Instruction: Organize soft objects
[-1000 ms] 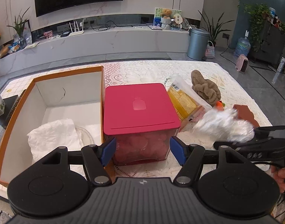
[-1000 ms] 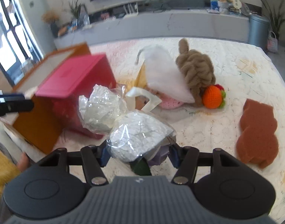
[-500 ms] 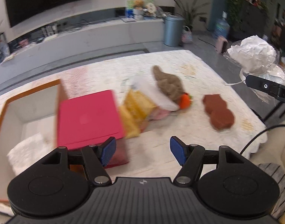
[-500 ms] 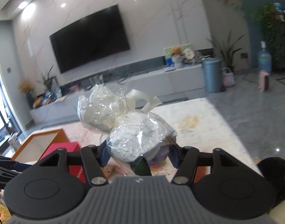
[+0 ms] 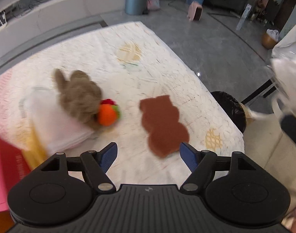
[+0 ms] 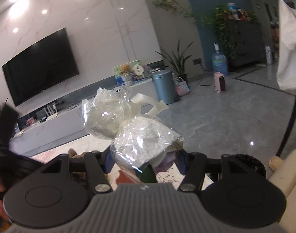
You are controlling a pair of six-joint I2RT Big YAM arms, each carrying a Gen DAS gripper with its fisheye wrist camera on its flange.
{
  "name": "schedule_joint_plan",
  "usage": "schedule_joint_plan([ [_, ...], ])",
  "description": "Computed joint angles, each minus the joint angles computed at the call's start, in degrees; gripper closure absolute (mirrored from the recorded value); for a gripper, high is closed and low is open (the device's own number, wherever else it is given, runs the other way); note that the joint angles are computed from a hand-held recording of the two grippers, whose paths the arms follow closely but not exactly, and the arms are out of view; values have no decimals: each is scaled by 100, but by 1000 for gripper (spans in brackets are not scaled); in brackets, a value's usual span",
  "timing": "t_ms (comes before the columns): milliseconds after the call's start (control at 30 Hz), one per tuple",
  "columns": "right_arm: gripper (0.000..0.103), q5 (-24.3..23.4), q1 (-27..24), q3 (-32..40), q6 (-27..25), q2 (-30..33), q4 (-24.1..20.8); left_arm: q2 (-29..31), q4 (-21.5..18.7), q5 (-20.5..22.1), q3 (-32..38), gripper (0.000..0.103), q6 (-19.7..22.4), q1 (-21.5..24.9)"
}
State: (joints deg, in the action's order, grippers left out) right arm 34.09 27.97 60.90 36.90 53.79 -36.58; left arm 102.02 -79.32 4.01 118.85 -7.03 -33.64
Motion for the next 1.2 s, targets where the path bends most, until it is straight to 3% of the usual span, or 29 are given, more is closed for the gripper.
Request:
schedule_joint_plan([
  [167, 43, -458, -241, -235, 163, -23, 147, 732, -291, -147, 567, 17, -273, -263],
  [367, 43, -568, -405, -322, 283, 21, 222, 903, 84, -610, 445, 17, -726, -404],
  [433, 43, -762, -490, -338, 350, 111, 205, 936, 205, -721, 389, 16, -621, -448],
  [533, 43, -947, -563, -280, 325, 320, 8, 992, 336, -581, 377, 13, -713, -466],
  [767, 43, -941, -646, -379, 612, 365, -160, 1568, -372, -465, 1210, 11, -897, -571],
  [867, 43, -801, -608, -340, 723, 380, -348, 1778, -585, -465, 1441, 10, -708, -632],
  [933, 43, -786, -595, -343, 727, 365, -325, 1702, -379, -730, 1263, 11, -565, -712],
  [1033, 43, -790, -602, -416, 648, 317, -298, 1507, -56, -741, 925, 24, -569, -725],
  [1100, 43, -827, -613, -481, 701, 279, -279, 1374, 83, -762, 756, 55, -519, -721],
  [1200, 43, -925, -690, -435, 703, 350, -262, 1189, 132, -863, 602, 62, -463, -712],
])
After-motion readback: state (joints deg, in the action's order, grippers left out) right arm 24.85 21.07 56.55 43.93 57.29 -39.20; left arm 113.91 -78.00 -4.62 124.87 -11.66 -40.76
